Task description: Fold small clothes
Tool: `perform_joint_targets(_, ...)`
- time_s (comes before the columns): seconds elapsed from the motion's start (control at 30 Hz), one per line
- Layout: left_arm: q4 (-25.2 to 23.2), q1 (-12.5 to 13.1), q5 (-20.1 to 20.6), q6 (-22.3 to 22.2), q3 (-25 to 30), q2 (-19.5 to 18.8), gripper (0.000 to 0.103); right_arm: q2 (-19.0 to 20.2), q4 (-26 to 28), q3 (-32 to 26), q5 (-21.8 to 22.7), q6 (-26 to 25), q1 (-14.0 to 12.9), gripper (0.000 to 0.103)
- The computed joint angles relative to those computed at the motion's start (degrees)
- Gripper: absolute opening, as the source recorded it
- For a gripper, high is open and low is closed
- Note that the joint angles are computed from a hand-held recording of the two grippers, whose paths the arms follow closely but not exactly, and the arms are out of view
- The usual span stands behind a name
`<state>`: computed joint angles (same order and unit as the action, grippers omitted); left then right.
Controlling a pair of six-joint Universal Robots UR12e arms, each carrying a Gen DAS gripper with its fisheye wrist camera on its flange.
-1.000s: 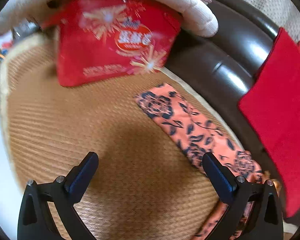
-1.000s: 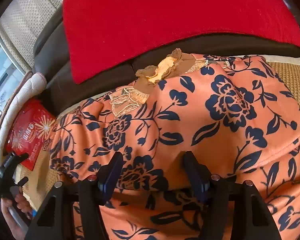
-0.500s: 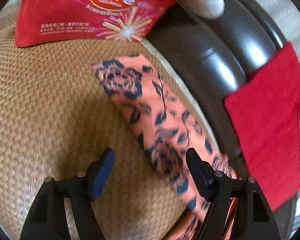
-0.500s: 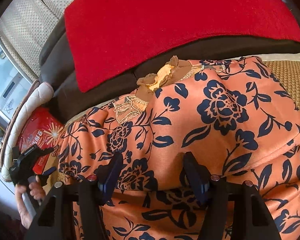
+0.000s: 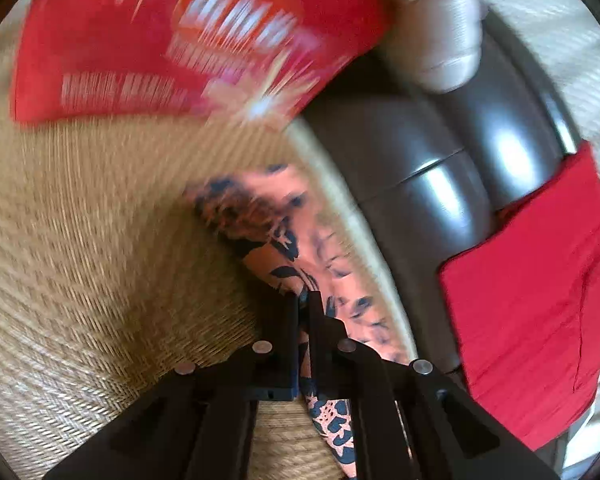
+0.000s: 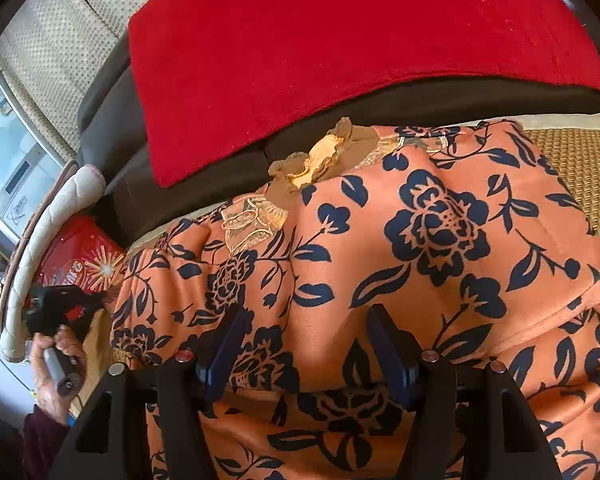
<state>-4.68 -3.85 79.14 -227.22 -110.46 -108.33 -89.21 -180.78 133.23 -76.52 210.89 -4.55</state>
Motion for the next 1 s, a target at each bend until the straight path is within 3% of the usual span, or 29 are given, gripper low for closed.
perform_joint_targets(0.23,13.0,-4.8,11.8,10.9,-1.5,7.6,0.003,-0.6,-2.6,0.8,-1.8,2.1,0.0,0.067)
perform_joint_targets(0.37,22.5,-9.9,21.6,22.4,-2.3,10.5,0.002,-1.5,-4.6,1.9,-2.2,3.6,-0.6,0.067)
perform_joint_targets(0.53,27.9,-13.7,23.8,30.4,-1.3,10.8,0.002,-2.8,-6.7,3.8,-1.3,6.2,-2.8,0.067)
perform_joint_targets(0.6,25.5,-15.1,27.4,32.4,-0.5,10.5,0.002,-3.2,-7.1,4.5,0.3,7.7,-4.2,0.067)
perform_joint_targets(0.63,23.1,-14.9,27.1,31.2,-0.4,10.7,0.002,-3.4,-7.2,4.9,1.3,8.4,-4.9,0.067)
perform_joint_targets(0.7,16.5,-12.8,22.6,24.7,-1.0,12.0,0.004,-3.6,-7.3,5.4,4.2,10.1,-6.6,0.069)
perform_joint_targets(0.73,12.9,-11.1,19.2,21.5,-1.3,12.4,0.012,-3.6,-7.0,5.5,5.4,10.6,-7.2,0.069)
perform_joint_targets(0.77,8.6,-9.0,15.6,17.8,-1.7,12.9,0.03,-3.4,-6.9,5.3,6.1,11.0,-7.4,0.069)
perform_joint_targets(0.83,4.0,-7.2,14.7,12.8,-2.5,12.8,0.06,-3.2,-6.7,5.3,8.1,11.5,-8.0,0.069)
perform_joint_targets(0.93,-3.7,-4.7,17.4,8.4,-3.1,11.5,0.061,-3.1,-6.5,5.0,9.3,11.1,-7.9,0.069)
perform_joint_targets(1.0,-9.7,-2.4,12.9,5.6,-3.2,10.5,0.061,-3.4,-6.0,4.8,7.7,10.0,-6.8,0.069)
